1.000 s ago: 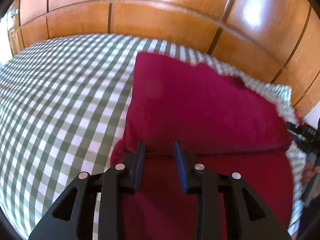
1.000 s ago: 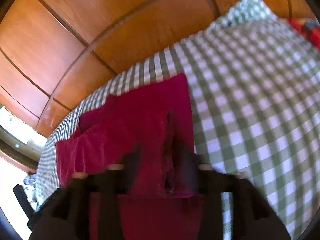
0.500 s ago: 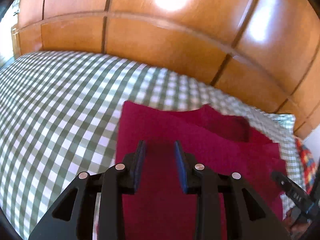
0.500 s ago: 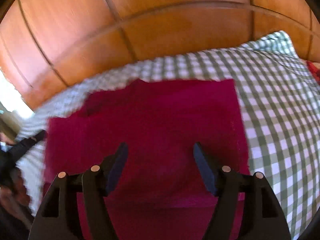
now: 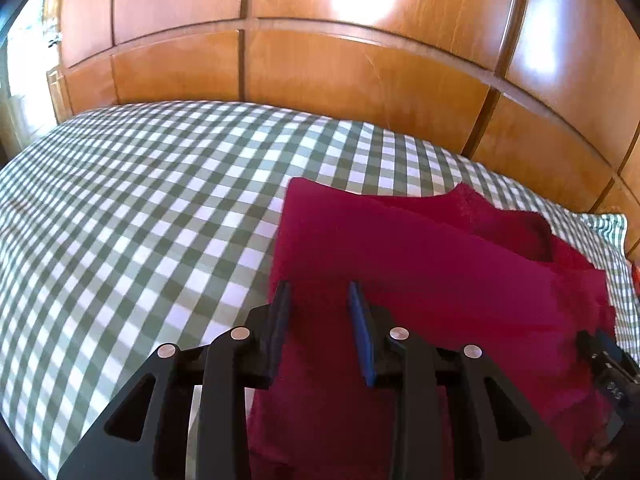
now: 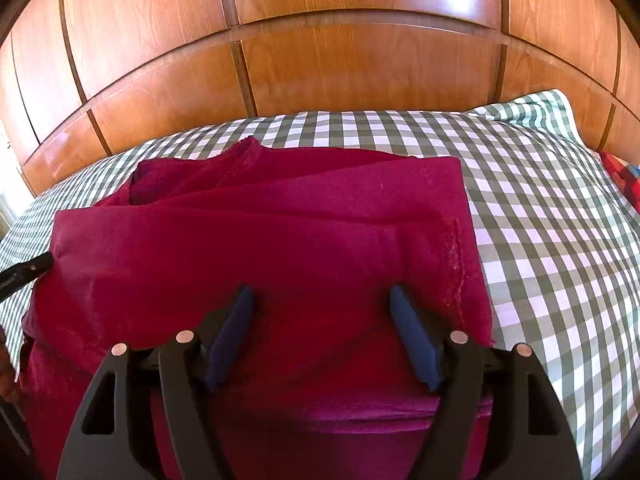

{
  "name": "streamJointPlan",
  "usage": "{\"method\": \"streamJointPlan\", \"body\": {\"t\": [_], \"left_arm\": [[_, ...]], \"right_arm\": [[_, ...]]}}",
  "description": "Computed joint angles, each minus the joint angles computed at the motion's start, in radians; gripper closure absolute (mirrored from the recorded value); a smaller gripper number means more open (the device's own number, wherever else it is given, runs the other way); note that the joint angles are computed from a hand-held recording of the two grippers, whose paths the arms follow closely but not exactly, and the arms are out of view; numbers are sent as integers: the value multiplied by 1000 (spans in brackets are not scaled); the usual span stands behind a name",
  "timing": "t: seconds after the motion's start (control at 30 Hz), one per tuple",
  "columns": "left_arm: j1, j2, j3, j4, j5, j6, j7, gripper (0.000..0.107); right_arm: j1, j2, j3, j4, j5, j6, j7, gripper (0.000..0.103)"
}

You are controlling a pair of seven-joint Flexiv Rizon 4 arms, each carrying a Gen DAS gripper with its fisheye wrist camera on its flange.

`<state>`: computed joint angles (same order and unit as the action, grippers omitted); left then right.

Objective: Fold small clothes

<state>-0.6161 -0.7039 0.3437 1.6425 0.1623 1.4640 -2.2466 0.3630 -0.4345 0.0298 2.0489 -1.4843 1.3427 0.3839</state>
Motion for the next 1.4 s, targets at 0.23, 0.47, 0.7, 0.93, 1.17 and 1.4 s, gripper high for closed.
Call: {"method": "streamJointPlan", "body": {"t": [0.23,0.47,0.7,0.93,1.17,1.4], "left_arm": [[-50,58,40,86,10,72,-33,72],[-131,74,119,112,23,72,-53,72],[-146,73,131,112,46,39,-57,72],[-58,32,41,82,79,-72,-62,56],[5,78,-25,133,77,-43,-60,53],[-89,176,84,250,192,11,-135,53]], "right_arm": [[5,-5,0,-6,0,-5,3,30],[3,-6,0,-6,-7,-2,9,30],[1,-6,2,-6,-11,-2,13,30],[2,-7,2,-8,-9,-4,11,29],[19,9,20,5,136,-25,-121,25],[42,142,37,120,167,-76,-115,12]]}}
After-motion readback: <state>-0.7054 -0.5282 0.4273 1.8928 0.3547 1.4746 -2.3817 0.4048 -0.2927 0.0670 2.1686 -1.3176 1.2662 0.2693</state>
